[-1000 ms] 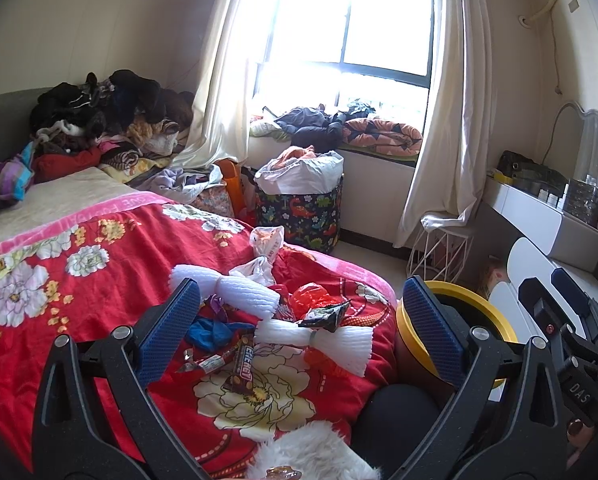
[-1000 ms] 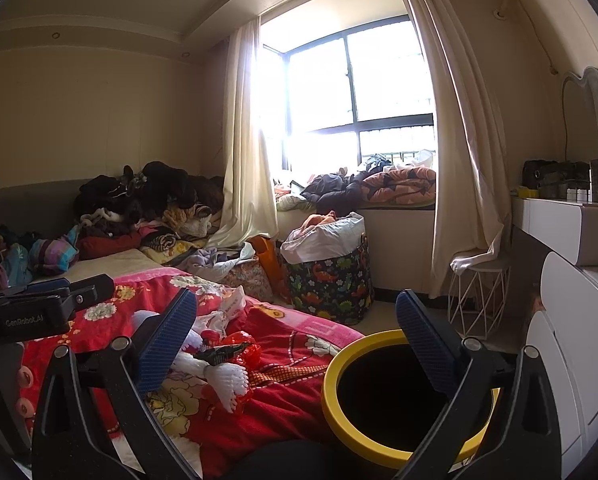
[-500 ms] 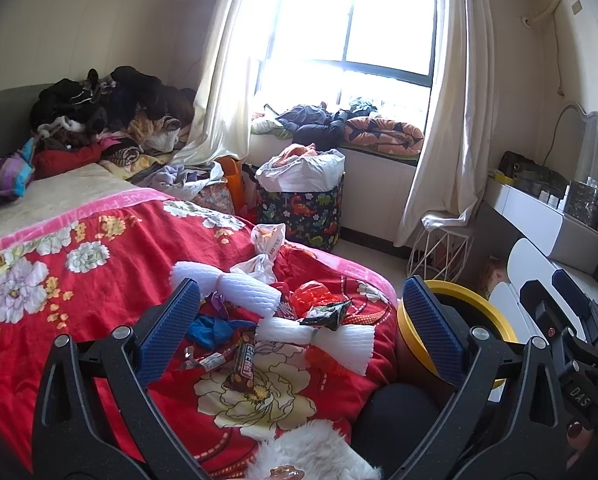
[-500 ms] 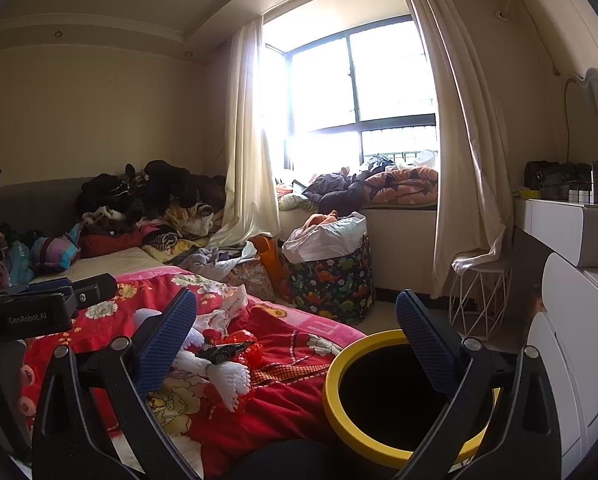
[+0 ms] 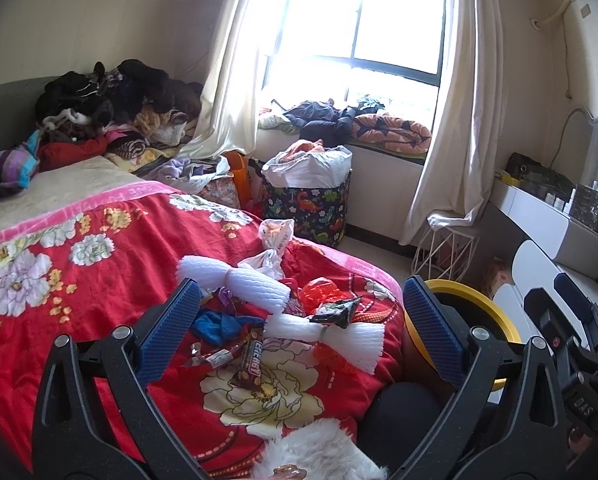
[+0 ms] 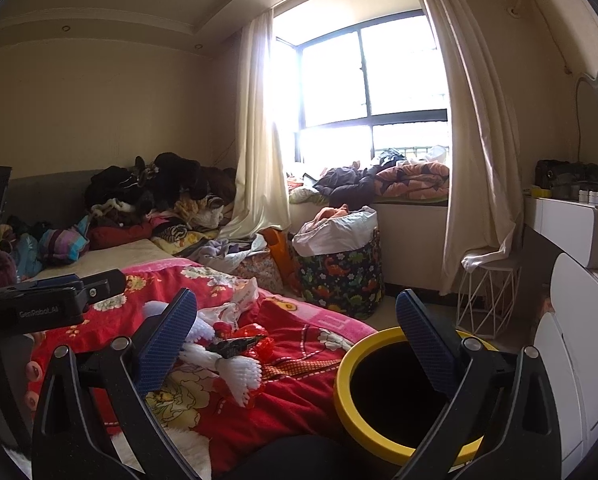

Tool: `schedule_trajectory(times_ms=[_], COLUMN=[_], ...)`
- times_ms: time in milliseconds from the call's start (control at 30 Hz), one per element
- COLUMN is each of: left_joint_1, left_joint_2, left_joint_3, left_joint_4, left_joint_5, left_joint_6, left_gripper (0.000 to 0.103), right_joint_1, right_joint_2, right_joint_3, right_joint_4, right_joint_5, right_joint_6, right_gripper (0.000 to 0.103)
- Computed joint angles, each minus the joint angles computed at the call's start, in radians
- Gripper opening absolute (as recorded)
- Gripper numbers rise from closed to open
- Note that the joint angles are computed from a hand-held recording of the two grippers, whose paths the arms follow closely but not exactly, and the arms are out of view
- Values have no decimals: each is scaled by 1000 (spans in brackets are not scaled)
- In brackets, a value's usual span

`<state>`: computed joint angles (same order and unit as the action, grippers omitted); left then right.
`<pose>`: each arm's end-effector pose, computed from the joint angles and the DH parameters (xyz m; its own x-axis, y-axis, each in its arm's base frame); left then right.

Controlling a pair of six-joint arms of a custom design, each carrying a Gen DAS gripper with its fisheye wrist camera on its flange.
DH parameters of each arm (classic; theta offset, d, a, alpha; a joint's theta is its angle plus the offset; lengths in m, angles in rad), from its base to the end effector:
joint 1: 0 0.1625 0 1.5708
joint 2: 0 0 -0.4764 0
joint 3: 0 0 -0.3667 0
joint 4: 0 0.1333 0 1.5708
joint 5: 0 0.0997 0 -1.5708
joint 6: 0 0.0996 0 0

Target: Collect trash

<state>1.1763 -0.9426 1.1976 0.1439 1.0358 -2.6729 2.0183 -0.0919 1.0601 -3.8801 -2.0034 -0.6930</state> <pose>-0.0895 -0.6939 0.3303 -0.8022 0.0700 -0.5929 0.5735 0.3665 -0.7327 0.4257 -0.6753 -0.0194 -0.7026 -0.1502 0.6955 -0.7115 0.1421 -0.6881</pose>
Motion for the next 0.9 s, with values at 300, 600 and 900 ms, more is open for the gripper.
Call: schedule_trajectory(times_ms=[300, 600, 900], left_joint_1=[14, 52, 97], left_joint_2=[-10, 21, 85], left_joint_3=[-16, -125, -278], left_joint_4=[-4, 58, 167], left_joint_5=[-39, -81, -57], left_joint_6=[-40, -85, -118], left_gripper=[93, 93, 93], right_joint_1=[4, 3, -7], right_joint_2=[6, 48, 90], right_joint_3=[-46, -182, -308], right_joint_4=[162, 392, 538], right_joint_5=[41, 62, 43], right_joint_6=[10, 62, 91], right_gripper=[97, 97, 97])
